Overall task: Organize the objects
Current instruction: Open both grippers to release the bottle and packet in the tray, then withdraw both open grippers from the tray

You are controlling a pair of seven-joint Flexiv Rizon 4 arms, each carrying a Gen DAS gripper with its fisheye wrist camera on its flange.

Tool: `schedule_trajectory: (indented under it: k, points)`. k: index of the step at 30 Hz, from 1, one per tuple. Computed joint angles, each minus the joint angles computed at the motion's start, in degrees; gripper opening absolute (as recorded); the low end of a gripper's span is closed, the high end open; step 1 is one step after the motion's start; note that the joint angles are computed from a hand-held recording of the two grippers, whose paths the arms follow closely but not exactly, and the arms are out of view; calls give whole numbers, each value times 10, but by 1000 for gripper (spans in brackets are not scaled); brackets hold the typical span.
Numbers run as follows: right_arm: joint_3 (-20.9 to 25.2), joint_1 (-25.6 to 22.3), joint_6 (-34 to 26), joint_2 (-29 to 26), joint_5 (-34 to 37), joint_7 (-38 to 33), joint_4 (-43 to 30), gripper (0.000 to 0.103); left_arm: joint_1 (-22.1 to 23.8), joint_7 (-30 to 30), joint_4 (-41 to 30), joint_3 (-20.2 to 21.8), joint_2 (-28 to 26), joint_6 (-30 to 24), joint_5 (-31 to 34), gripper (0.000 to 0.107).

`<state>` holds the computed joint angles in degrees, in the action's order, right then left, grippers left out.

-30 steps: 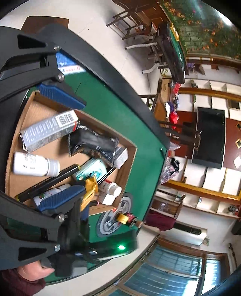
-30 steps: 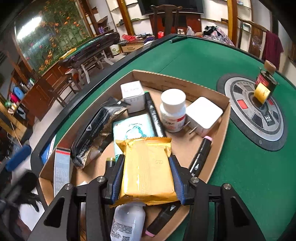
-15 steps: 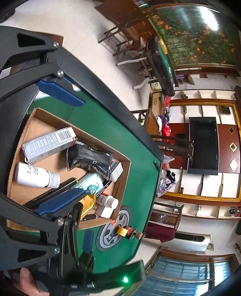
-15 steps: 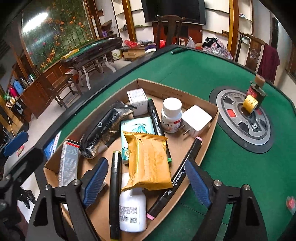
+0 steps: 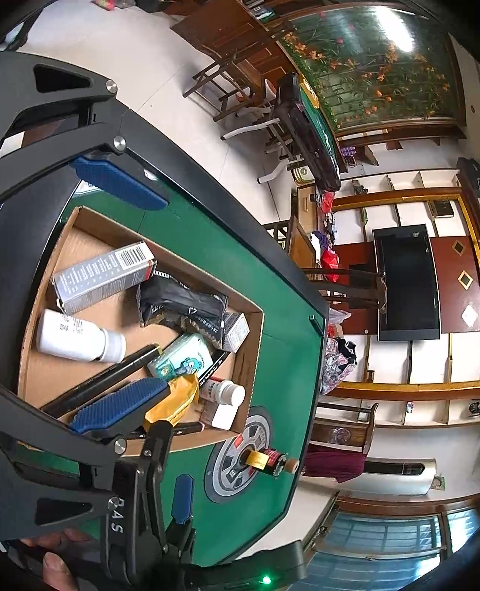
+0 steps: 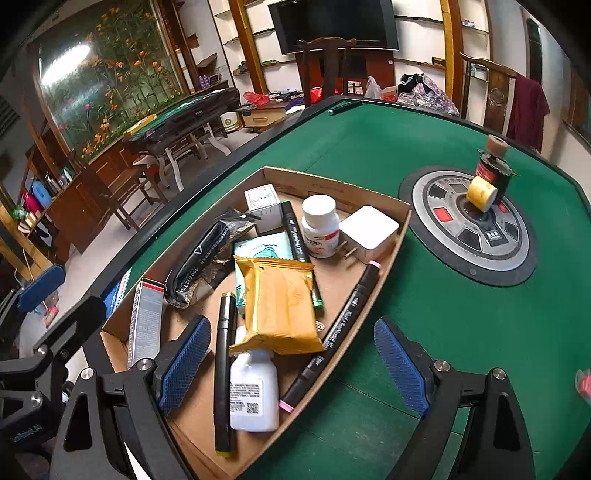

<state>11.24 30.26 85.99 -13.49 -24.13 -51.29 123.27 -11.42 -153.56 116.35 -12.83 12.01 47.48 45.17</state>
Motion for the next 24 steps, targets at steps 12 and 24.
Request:
schedule_trajectory:
  k: [12,24]
  points:
    - [39,-50,13,10,95,-58,13,94,-27,14,-39,-14,-32,-43,9,92]
    - [65,-101,22,18,178,-114,28,94,-73,34,-81,-1,-80,-70,10,92]
